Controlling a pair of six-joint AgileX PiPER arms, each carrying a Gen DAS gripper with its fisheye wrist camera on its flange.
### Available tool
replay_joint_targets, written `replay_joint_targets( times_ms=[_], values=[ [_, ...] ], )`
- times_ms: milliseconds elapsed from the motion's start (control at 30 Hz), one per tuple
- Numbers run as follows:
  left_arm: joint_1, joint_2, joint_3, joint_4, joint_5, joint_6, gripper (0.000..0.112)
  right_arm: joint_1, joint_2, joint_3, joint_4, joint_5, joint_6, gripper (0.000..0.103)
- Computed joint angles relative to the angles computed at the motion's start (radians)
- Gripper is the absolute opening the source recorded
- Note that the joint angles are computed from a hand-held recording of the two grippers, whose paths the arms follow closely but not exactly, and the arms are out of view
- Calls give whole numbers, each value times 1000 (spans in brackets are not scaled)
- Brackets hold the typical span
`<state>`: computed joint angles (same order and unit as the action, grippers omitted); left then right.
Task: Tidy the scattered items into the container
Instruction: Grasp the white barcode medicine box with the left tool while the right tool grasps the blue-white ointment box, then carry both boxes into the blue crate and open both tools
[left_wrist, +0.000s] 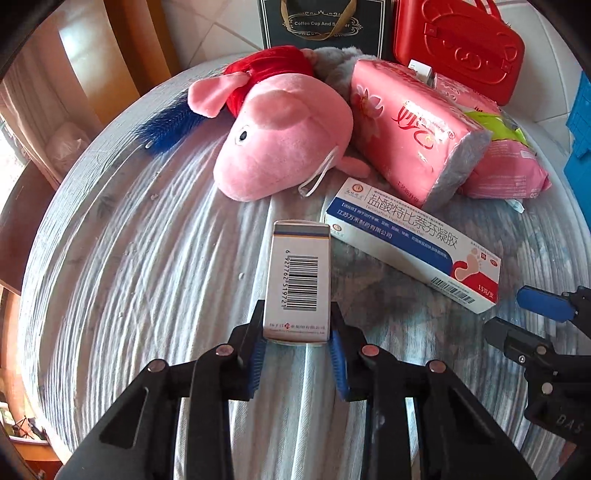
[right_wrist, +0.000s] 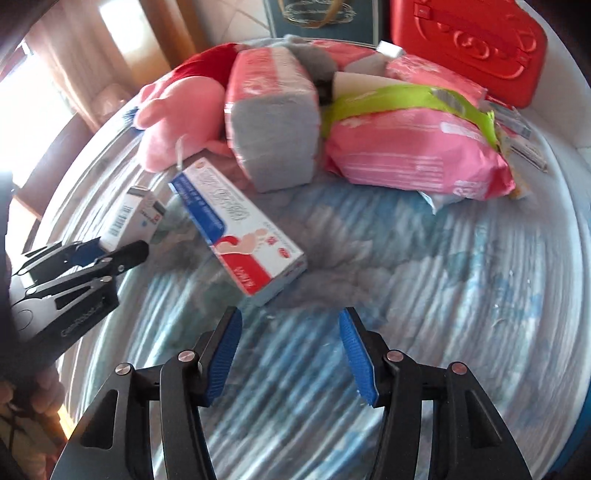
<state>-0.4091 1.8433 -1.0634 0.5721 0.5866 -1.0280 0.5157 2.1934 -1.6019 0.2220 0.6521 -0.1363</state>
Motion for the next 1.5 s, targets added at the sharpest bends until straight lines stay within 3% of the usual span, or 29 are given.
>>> replay_joint_targets(
  times_ms=[100,167,367,433,467,500,600,833,900,1067,1267,1500],
  values=[
    [-12,-13,10,27,20,-50,30,31,-24,-7,-77,-46,33,70],
    [-15,-19,14,47,24,-84,30,39,3,-73,-100,-32,21,77],
    [14,54,-38,88,-2,-112,30,77,192,-352,-117,75,-15,77],
    [34,77,-51,74,-16,-95,30,82,236,-413,-99,106,-34,68],
    [41,85,-55,61,-24,-84,30,85,259,-447,-104,131,-28,54],
    [45,86,-52,64,-33,-87,30,90,276,-472,-120,154,-12,50],
    [58,90,-49,67,-55,-78,30,101,285,-482,-107,165,-6,47],
    [80,71,-13,45,-116,-24,29,113,335,-571,-117,185,58,54],
    [83,63,-8,26,-120,8,29,132,336,-577,-185,187,131,45],
    [88,-16,21,-11,-116,84,29,136,233,-434,-180,141,205,38],
    [75,-125,6,-85,-67,226,29,149,27,-204,-202,73,303,38],
    [26,-267,-76,-149,14,376,29,192,-240,-41,-398,66,555,38]
  ],
)
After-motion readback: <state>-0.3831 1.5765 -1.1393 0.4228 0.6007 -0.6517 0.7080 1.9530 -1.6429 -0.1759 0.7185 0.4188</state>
